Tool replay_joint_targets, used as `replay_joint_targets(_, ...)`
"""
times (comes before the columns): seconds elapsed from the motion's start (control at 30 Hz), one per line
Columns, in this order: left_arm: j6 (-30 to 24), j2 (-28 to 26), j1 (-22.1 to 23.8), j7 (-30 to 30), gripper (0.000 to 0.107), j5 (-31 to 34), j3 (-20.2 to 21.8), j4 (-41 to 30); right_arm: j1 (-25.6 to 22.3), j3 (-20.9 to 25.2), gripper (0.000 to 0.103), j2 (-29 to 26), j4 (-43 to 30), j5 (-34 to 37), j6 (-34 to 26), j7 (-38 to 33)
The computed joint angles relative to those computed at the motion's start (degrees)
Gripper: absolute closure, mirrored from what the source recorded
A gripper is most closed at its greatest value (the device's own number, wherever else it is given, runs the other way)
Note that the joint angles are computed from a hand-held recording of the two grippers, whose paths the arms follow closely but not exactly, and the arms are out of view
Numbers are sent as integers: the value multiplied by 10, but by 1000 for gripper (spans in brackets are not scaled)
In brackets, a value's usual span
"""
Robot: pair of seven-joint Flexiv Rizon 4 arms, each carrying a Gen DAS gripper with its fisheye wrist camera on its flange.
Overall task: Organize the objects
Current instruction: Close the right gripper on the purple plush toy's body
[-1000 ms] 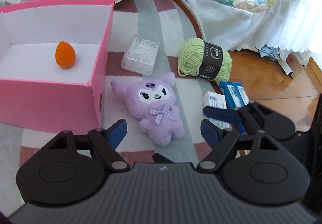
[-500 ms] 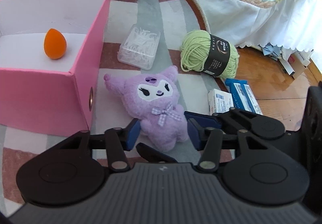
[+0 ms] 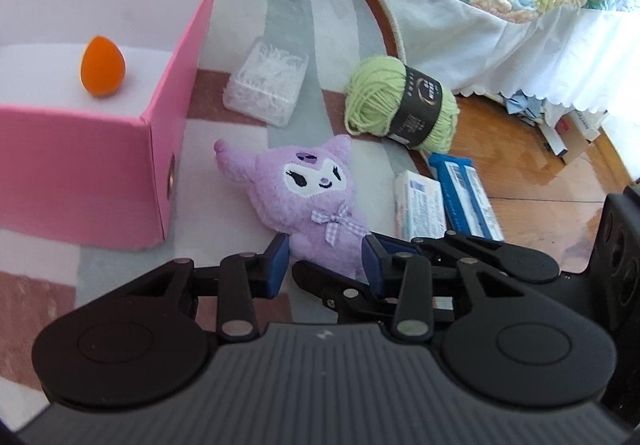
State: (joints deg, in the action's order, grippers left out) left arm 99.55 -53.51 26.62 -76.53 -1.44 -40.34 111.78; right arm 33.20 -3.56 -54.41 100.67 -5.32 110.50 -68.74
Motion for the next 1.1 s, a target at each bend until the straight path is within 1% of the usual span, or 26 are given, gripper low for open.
replay_joint_targets(0.13,-25,5,13,4,68,-5,-14,11,20,-17,51,21,20,11,-30,8)
replay_joint_targets(0.23,-26,29,5,7,68,-13,2,24,16,-13,52,37,30,0,-67,17)
replay_joint_targets(0.3,-24,28,20,11,65,-14,-12,34,3,-1,52,45,36,-8,-73,24)
replay_joint_targets(0.4,-37,14,54,15,65,-17,-48,43,-25,28,52,53,46,-21,-74,31)
replay_joint_targets(0.47,-46,9,61,21,62,-19,-59,43,-44,49,52,58,52,-36,-74,29)
replay_joint_targets(0.5,-50,8,63,23,58,-21,-61,43,-71,79,52,59,52,-53,-84,24)
replay_joint_targets(0.53,-53,7,64,25,55,-24,-63,43,-98,108,51,60,51,-69,-95,18)
replay_joint_targets(0.57,-54,7,64,24,55,-29,-64,42,-125,138,51,59,50,-85,-107,12)
replay_joint_targets(0.6,-53,7,62,23,55,-33,-62,42,-137,152,49,59,51,-92,-111,8)
replay_joint_targets(0.63,-51,7,61,22,55,-35,-61,42,-137,152,46,60,53,-94,-107,7)
replay_joint_targets(0.7,-32,6,55,17,59,-34,-53,44,-151,167,39,58,54,-100,-105,4)
replay_joint_targets(0.8,-22,18,32,23,69,-18,-26,41,-153,166,39,54,56,-101,-78,5)
replay_joint_targets(0.9,-26,31,2,27,71,-16,5,36,-143,153,38,48,54,-97,-62,14)
replay_joint_targets(0.93,-24,31,0,28,71,-17,6,37,-142,151,41,45,50,-97,-66,19)
replay_joint_targets(0.97,-22,31,-1,27,71,-18,6,37,-135,144,41,43,49,-94,-62,22)
replay_joint_targets(1.0,-21,30,1,26,71,-19,5,38,-124,131,42,42,50,-90,-53,24)
replay_joint_targets(1.1,-32,22,14,22,68,-25,-8,39,-104,109,47,43,50,-84,-50,28)
